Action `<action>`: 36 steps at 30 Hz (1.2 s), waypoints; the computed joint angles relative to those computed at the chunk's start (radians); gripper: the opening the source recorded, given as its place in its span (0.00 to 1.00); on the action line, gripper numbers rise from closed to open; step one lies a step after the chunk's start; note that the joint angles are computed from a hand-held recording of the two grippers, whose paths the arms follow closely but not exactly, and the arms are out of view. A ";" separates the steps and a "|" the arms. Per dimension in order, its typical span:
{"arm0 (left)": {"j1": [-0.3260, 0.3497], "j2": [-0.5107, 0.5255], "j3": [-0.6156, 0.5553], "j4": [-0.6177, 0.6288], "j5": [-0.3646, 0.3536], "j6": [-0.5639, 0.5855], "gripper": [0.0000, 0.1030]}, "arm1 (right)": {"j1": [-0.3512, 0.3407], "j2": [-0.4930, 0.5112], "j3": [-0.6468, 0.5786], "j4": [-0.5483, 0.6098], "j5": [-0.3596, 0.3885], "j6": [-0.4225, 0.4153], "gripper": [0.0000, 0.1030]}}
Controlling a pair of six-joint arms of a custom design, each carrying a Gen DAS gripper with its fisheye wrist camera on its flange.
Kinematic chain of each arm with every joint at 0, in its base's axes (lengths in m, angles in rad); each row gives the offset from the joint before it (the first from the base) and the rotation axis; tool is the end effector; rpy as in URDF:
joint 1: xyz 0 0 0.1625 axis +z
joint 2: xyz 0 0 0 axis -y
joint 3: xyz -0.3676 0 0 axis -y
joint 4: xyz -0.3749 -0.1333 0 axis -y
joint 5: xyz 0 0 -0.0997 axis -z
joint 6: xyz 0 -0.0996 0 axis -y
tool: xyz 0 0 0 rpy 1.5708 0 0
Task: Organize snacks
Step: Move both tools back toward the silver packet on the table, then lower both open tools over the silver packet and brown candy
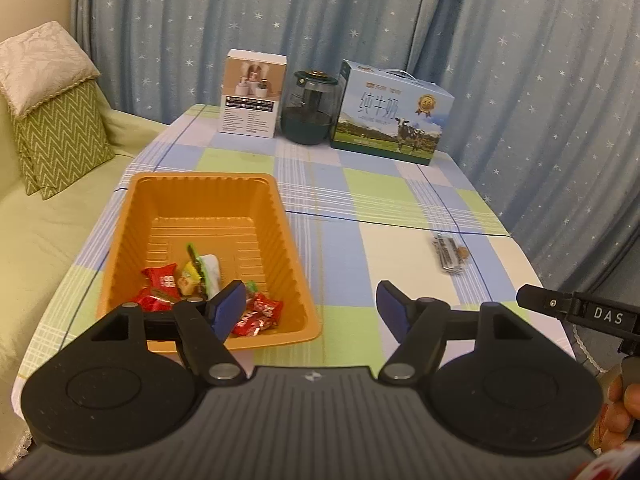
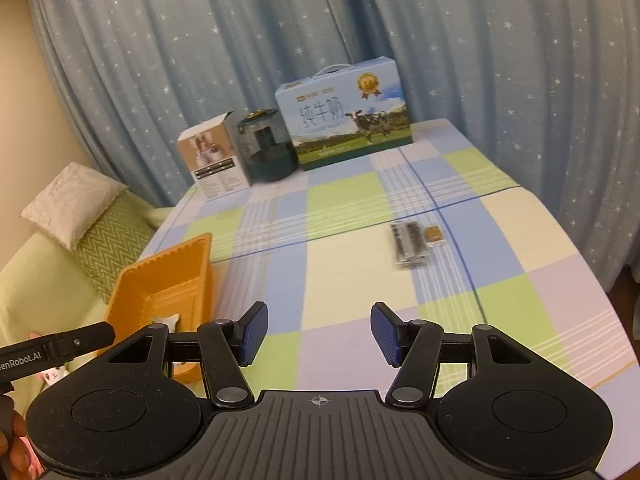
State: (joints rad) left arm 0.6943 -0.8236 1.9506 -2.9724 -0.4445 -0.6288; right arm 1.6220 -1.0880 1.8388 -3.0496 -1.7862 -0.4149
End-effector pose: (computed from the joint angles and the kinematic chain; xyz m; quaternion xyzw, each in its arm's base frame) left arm -0.2555 -0.5032 0.0794 0.0310 0.8402 -0.4460 0.3069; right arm 0.1418 -0.5774 0.2260 0.1773 -0.9128 0.3300 0.1628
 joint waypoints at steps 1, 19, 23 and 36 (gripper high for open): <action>0.001 0.006 -0.005 -0.009 -0.004 0.009 0.67 | -0.003 -0.002 0.000 -0.001 -0.002 0.001 0.56; 0.041 0.163 -0.186 -0.107 -0.114 0.193 0.68 | -0.063 -0.009 -0.049 -0.019 -0.042 -0.018 0.56; 0.056 0.211 -0.255 -0.101 -0.142 0.232 0.68 | -0.080 0.006 -0.075 -0.025 -0.048 -0.028 0.56; 0.136 0.433 -0.576 -0.071 -0.223 0.355 0.68 | -0.131 0.108 -0.209 -0.058 -0.056 -0.076 0.56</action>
State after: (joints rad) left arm 0.8303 -0.3904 1.3743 -3.0437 -0.6677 -0.2739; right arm 1.4907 -0.9797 1.6301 -3.1071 -1.8420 -0.4910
